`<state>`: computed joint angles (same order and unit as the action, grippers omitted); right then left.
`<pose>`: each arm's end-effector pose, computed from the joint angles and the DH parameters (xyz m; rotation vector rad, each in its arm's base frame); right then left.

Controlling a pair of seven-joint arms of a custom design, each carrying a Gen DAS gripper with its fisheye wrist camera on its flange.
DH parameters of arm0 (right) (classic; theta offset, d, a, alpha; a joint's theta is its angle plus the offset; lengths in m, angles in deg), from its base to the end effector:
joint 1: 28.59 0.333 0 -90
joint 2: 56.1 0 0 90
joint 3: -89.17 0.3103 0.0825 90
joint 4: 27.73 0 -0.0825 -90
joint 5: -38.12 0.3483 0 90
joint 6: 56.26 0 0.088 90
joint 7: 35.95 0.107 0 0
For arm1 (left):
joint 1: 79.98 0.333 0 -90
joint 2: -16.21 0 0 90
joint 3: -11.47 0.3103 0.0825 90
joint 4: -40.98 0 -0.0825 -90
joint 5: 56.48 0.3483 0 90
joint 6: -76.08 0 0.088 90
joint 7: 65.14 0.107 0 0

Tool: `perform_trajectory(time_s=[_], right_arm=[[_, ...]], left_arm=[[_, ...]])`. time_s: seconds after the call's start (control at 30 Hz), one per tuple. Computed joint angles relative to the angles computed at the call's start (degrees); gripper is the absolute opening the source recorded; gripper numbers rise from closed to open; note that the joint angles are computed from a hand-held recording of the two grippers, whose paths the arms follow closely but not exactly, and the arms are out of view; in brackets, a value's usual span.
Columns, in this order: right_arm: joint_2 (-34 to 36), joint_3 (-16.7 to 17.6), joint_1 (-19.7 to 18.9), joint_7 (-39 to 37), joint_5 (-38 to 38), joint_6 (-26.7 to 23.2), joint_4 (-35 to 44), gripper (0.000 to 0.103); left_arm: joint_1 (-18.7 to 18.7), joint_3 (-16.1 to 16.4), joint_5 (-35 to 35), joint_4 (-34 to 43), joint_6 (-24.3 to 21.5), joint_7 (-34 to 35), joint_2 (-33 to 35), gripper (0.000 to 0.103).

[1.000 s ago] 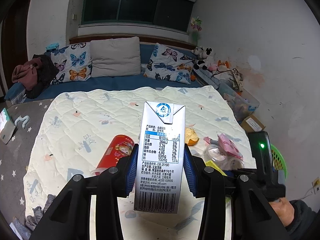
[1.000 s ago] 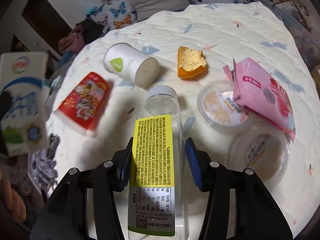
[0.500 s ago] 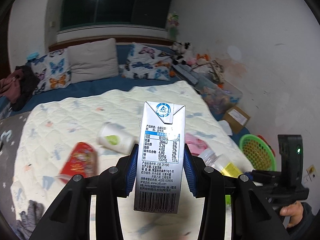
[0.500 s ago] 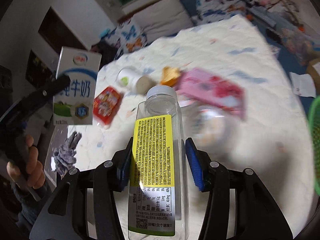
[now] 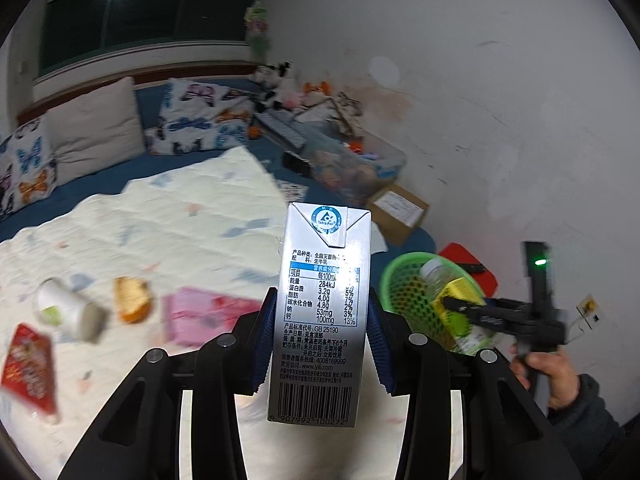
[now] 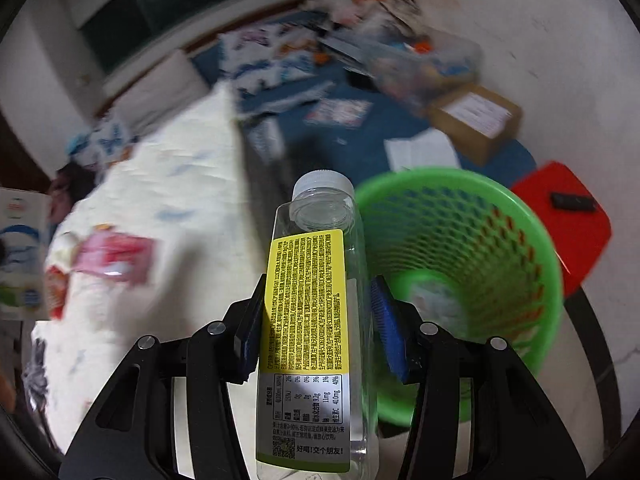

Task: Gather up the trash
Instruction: 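Carry the bottle to the green basket and open the right gripper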

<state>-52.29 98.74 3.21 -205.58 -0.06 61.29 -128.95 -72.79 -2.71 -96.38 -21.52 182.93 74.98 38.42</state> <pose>0.4536 0.3513 0.5524 -1.0073 2.4152 -0.6186 0.6441 -0.0862 0.6654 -0.9401 2.6471 -1.3131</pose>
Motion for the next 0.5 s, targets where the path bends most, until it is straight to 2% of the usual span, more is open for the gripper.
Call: perform_trajectory(time_s=[0.1, 0.27, 0.33, 0.43, 0.5], right_arm=[[-2.97, -1.05, -2.16, 0.29, 3.05, 4.24, -7.43, 0.051], [-5.38, -1.65, -5.67, -2.13, 8.74, 10.26, -14.94, 0.051], [-4.96, -1.70, -6.69, -3.76, 10.36, 10.81, -15.51, 0.050], [-4.39, -1.76, -7.62, -4.56, 11.97, 9.13, -15.67, 0.050], [-4.55, -1.97, -8.18, -4.63, 12.76, 10.41, -16.56, 0.050]], left_arm=[[-2.21, -0.67, 0.95, -1.86, 0.32, -0.50, -1.01, 0.041], [-5.25, -1.01, 2.45, -4.07, 1.71, -0.46, -2.11, 0.041], [-5.86, -0.95, 2.57, -5.32, 2.33, -0.18, -2.79, 0.041], [-7.02, -1.09, 3.14, -5.34, 2.06, -0.64, -2.41, 0.041], [-7.79, -1.03, 3.96, -6.67, 2.94, -0.30, -3.02, 0.041]])
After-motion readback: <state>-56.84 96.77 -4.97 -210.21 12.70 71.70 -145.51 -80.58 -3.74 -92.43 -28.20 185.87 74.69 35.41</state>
